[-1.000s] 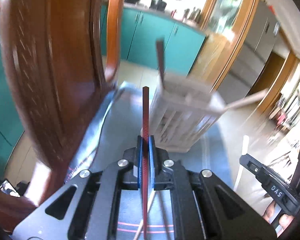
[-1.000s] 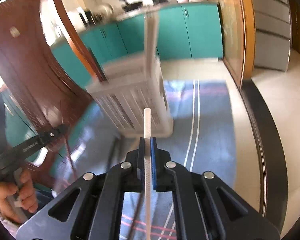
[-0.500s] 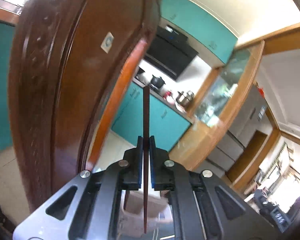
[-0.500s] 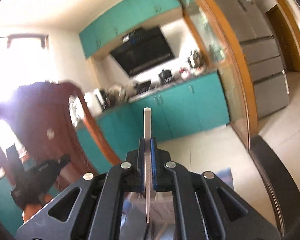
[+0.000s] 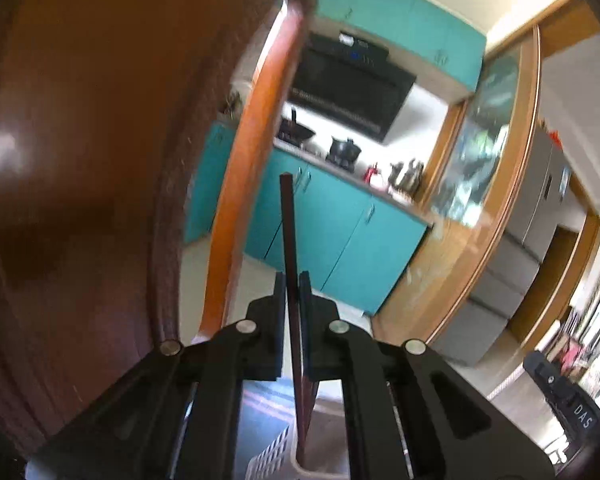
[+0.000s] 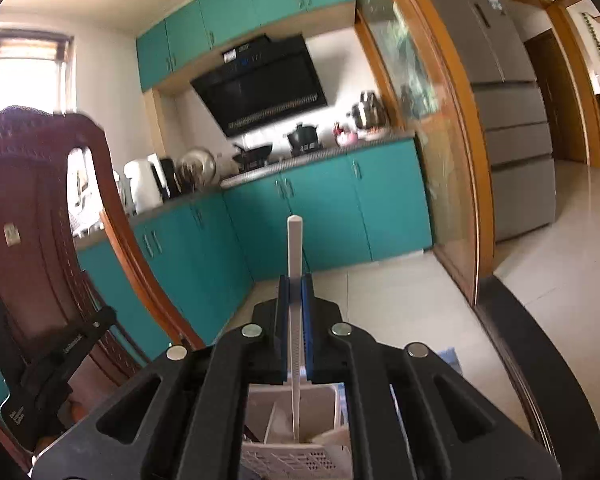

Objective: Organize utensils
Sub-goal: 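Lift both held chopsticks upright and lower them into the white basket, then open both tools to release the chopsticks into the basket, then close the right tool on a dark chopstick while the left tool hovers nearby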

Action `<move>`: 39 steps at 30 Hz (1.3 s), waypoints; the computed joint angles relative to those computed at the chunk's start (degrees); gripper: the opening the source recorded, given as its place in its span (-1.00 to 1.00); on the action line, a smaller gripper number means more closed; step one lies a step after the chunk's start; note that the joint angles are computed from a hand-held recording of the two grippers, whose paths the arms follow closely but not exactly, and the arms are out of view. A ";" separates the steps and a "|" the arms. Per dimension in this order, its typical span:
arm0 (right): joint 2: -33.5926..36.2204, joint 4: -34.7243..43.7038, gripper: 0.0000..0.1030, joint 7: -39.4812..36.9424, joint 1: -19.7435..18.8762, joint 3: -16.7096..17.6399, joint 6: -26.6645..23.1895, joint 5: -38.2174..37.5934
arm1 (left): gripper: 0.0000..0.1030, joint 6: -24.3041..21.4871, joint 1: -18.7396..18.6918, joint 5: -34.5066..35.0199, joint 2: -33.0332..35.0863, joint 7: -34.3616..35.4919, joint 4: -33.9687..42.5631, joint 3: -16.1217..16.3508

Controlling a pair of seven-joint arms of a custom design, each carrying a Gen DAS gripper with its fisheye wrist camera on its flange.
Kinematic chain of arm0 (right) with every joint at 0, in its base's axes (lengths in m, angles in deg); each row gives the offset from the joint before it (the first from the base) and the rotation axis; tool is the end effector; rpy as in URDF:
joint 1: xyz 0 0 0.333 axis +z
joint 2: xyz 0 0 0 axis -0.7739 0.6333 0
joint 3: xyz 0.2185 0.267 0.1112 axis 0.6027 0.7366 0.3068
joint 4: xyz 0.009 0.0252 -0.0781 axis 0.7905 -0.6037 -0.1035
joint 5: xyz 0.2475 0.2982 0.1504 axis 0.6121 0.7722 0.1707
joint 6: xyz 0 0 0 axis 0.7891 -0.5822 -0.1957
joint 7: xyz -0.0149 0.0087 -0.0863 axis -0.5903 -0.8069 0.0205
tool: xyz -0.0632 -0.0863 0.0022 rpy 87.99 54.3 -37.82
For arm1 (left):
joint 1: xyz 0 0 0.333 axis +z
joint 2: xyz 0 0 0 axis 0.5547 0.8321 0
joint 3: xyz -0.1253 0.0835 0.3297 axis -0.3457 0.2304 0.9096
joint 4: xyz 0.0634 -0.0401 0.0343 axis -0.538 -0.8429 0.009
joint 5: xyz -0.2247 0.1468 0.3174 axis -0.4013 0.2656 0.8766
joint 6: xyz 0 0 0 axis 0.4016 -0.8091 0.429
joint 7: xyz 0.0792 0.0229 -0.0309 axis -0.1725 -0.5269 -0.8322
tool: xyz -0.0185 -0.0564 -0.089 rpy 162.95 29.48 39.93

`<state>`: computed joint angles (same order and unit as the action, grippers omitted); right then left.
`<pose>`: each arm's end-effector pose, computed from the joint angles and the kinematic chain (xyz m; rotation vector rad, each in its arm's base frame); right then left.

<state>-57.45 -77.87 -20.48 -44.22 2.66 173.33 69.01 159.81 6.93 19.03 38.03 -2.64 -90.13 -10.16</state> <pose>0.7070 0.1267 0.6582 -1.4756 1.1035 -0.4862 0.6080 -0.3675 0.6534 -1.8311 0.7311 -1.0996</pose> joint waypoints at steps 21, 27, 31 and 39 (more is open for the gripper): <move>-15.27 -22.14 -0.20 -16.32 -0.06 -9.12 -20.16 6.70 | -0.43 4.65 0.90 -14.53 -2.15 20.45 -5.08 -2.66; -4.95 -18.35 -0.20 11.62 2.66 -8.13 -20.42 -26.82 | -0.43 7.16 4.03 -36.80 0.41 31.79 -6.70 -3.89; -1.48 -16.59 -0.20 21.55 2.88 -7.40 -22.13 -37.31 | -0.43 8.32 4.88 -46.77 3.31 37.63 -6.33 -3.92; -0.75 -17.63 -0.20 23.96 2.69 -5.53 -19.24 -40.59 | -0.43 7.56 3.46 -48.80 4.20 39.81 -6.82 -2.50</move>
<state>-58.20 -95.51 3.48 -41.53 -2.88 154.08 28.42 167.37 10.39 -29.76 42.23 37.17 -96.96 -12.66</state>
